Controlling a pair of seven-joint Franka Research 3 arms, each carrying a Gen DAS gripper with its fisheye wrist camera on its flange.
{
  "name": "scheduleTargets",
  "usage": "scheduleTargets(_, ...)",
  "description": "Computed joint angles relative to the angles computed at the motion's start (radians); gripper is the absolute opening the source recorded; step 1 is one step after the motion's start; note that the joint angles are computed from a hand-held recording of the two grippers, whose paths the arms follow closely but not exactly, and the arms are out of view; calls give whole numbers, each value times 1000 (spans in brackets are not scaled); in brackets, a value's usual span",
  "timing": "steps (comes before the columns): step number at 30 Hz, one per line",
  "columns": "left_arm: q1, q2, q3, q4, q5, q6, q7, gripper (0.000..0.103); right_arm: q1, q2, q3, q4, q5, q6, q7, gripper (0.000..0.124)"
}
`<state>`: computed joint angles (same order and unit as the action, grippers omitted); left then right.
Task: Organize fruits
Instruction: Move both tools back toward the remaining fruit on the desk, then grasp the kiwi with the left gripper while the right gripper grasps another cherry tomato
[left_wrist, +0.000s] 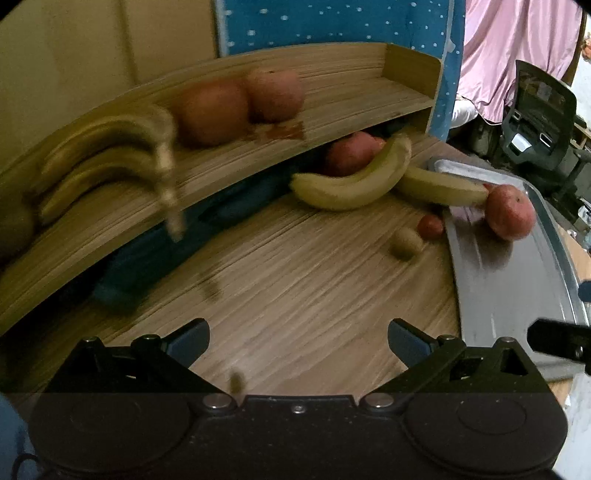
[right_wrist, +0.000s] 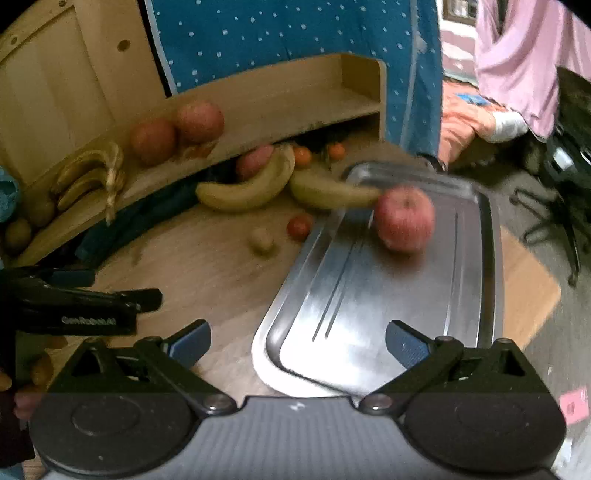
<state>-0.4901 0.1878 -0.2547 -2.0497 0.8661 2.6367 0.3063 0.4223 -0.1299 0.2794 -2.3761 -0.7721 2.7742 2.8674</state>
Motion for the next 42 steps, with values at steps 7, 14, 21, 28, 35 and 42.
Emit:
scheduleTargets(7, -50, 161, 31, 183, 43, -6, 22, 102, -43, 68, -78, 33, 52, 143, -197, 99)
scheduleTargets(14, -95, 258, 69, 307, 26, -4, 73, 96, -22, 157, -123, 88, 477, 238, -747, 89)
scheduleTargets(21, -114, 292, 89, 344, -3, 21, 111, 79, -35, 256, -79, 199, 942, 210, -1263, 70)
scheduleTargets(28, -121, 313, 96, 361, -29, 53, 150, 59, -17, 329, -96, 294, 1084, 126, -1452, 56)
scheduleTargets(35, -132, 322, 112, 366, -48, 63, 148, 48, 12, 380, -135, 357, 1057, 60, -1460, 47)
scheduleTargets(42, -128, 332, 113, 370, -57, 95, 169, 31, 16, 399, -143, 384, 1040, 29, -1463, 40)
